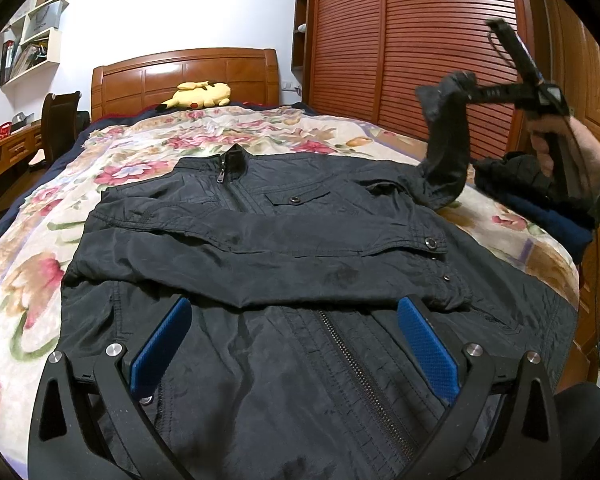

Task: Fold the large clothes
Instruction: 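Lift the sleeve and lay it across the jacket body with the right tool, then release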

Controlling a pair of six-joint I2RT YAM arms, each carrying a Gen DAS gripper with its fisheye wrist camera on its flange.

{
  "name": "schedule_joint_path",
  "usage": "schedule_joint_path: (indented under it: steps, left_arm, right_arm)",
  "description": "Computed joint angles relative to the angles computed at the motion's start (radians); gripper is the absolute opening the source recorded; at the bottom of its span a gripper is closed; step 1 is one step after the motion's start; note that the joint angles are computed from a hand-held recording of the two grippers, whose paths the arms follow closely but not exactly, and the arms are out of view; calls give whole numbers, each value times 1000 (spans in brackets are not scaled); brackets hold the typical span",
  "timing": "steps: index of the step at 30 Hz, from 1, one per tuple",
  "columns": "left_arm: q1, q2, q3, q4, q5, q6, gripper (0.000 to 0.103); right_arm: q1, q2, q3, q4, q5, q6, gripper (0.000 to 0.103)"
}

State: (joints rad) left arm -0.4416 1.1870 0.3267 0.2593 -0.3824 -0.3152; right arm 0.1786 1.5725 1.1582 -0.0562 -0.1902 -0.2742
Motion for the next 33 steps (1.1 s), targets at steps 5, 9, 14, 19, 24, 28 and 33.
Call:
schedule_joint_path:
  steps: [5, 9, 14, 19, 24, 28, 33]
  left_arm:
    - [-3, -20, -7, -7, -2, -1, 103]
    - [9, -40, -14, -14, 9, 0, 103]
    - [19, -82, -29, -30, 2, 9, 103]
    - [39, -146, -55, -72, 0, 32, 103]
    - [93, -255, -92, -133, 22, 37, 103]
    - [113, -302, -105, -161, 28, 43, 103]
    - [123, -337, -116, -186, 23, 55, 103]
  right_arm:
    - [78, -97, -89, 16, -19, -20, 7]
    - [125, -162, -142, 25, -42, -35, 7]
    - [140, -211, -176, 19, -102, -70, 7]
    - [163, -268, -208, -9, -152, -108, 7]
    - [168, -235, -217, -24, -178, -161, 7]
    - [178, -206, -241, -22, -185, -178, 7]
    - [207, -148, -242, -32, -164, -196, 7]
